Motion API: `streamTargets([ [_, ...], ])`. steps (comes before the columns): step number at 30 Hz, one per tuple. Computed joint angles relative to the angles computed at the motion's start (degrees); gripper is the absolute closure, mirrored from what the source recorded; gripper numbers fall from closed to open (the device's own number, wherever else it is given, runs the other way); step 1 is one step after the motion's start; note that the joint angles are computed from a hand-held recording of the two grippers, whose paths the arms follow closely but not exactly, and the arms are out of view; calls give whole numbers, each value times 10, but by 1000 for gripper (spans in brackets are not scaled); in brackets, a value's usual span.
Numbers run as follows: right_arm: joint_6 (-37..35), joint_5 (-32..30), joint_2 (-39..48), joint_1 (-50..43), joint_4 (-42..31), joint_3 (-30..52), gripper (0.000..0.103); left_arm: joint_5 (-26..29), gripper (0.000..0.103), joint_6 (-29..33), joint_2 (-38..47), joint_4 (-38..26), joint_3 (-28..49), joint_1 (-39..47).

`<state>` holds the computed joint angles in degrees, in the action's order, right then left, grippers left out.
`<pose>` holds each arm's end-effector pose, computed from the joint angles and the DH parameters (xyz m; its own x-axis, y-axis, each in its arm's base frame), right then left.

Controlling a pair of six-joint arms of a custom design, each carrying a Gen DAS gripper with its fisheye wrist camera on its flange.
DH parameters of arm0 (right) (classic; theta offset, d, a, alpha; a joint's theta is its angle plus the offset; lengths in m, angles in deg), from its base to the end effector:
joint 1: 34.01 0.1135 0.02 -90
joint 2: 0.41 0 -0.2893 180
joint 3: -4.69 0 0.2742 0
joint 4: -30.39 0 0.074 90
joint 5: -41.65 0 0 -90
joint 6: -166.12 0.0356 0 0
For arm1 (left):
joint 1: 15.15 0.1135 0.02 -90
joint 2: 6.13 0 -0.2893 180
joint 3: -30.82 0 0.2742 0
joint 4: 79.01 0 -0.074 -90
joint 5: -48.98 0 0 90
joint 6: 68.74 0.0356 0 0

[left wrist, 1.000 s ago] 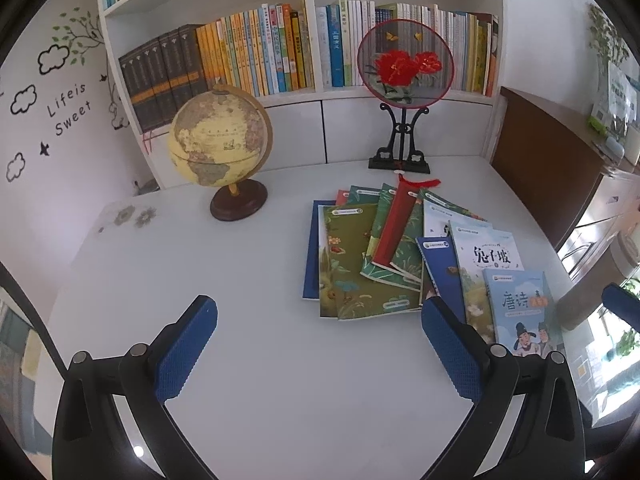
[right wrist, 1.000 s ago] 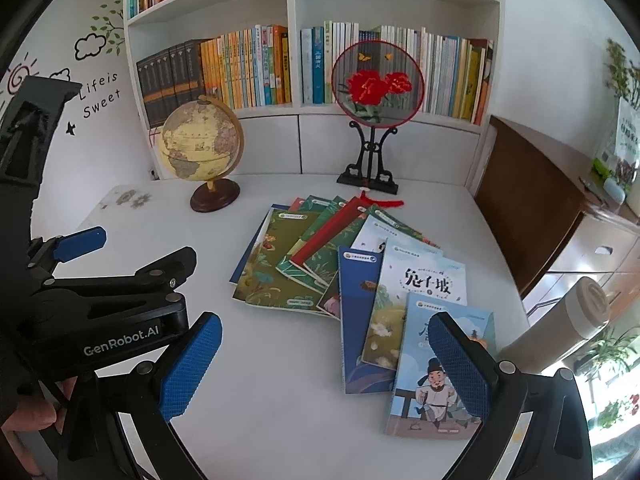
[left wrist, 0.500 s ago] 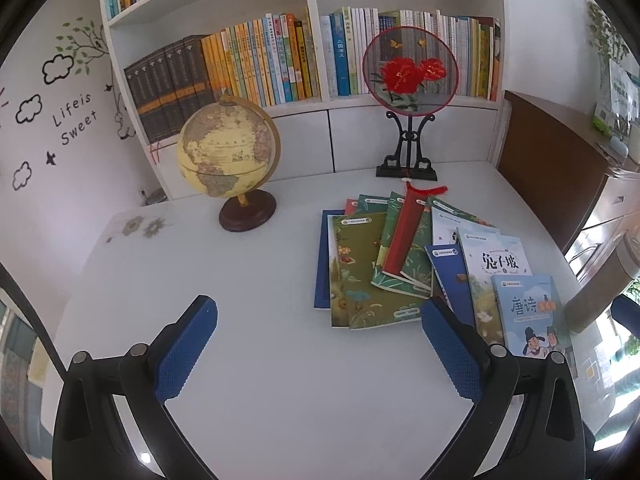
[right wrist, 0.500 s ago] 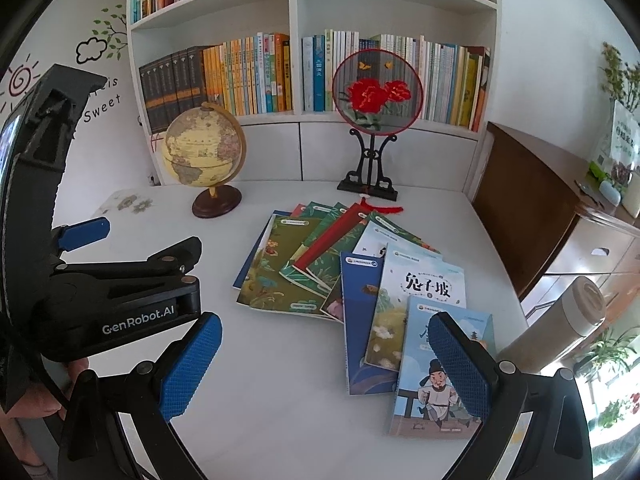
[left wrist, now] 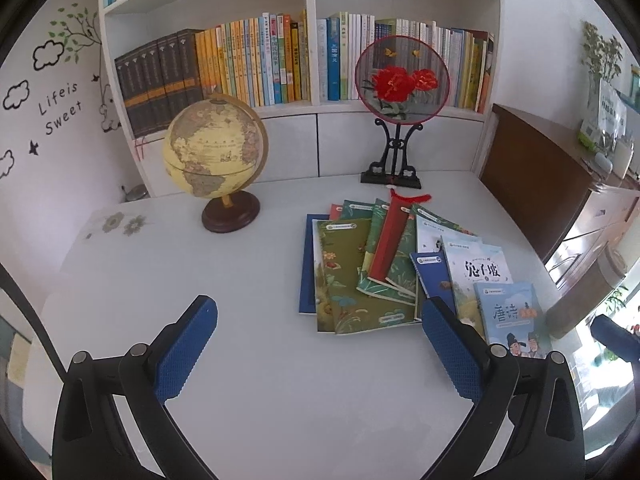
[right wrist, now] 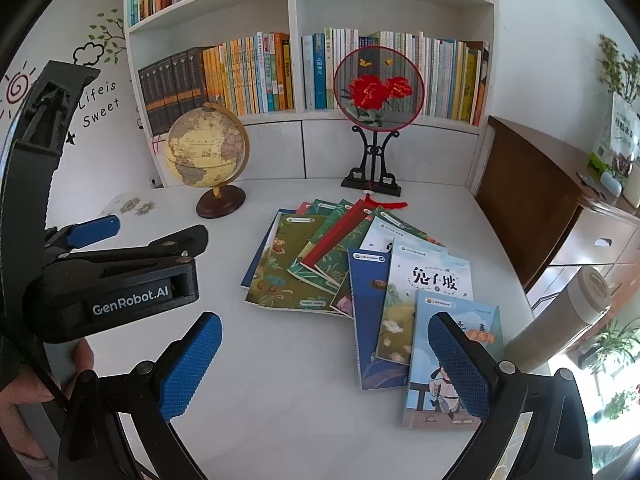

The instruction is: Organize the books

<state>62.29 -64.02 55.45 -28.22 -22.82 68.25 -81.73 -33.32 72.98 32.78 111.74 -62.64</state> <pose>0.2032 0.0303 0.3124 -0.6209 -0.2943 -0.7265 -0.4468 0.8944 0.0196 0.2062 -0.1906 0.3137 -0.6704 -0.1828 -0.7191 -0.2830 0.9589 0.0201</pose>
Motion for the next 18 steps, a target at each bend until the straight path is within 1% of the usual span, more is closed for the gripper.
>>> streamTargets([
  [3,7,5,-9,8,-1,-3,0,9,1,12,-7,9,-7,8],
  [7,24,19,-26,19,0,-11,0,23,1,37,-33,43,-33,14],
  [12,48,26,-40,28,-1,-14,0,24,1,52,-52,52,-50,18],
  [18,93,70,-62,71,-8,-24,0,26,1,69,-79,60,-72,29],
])
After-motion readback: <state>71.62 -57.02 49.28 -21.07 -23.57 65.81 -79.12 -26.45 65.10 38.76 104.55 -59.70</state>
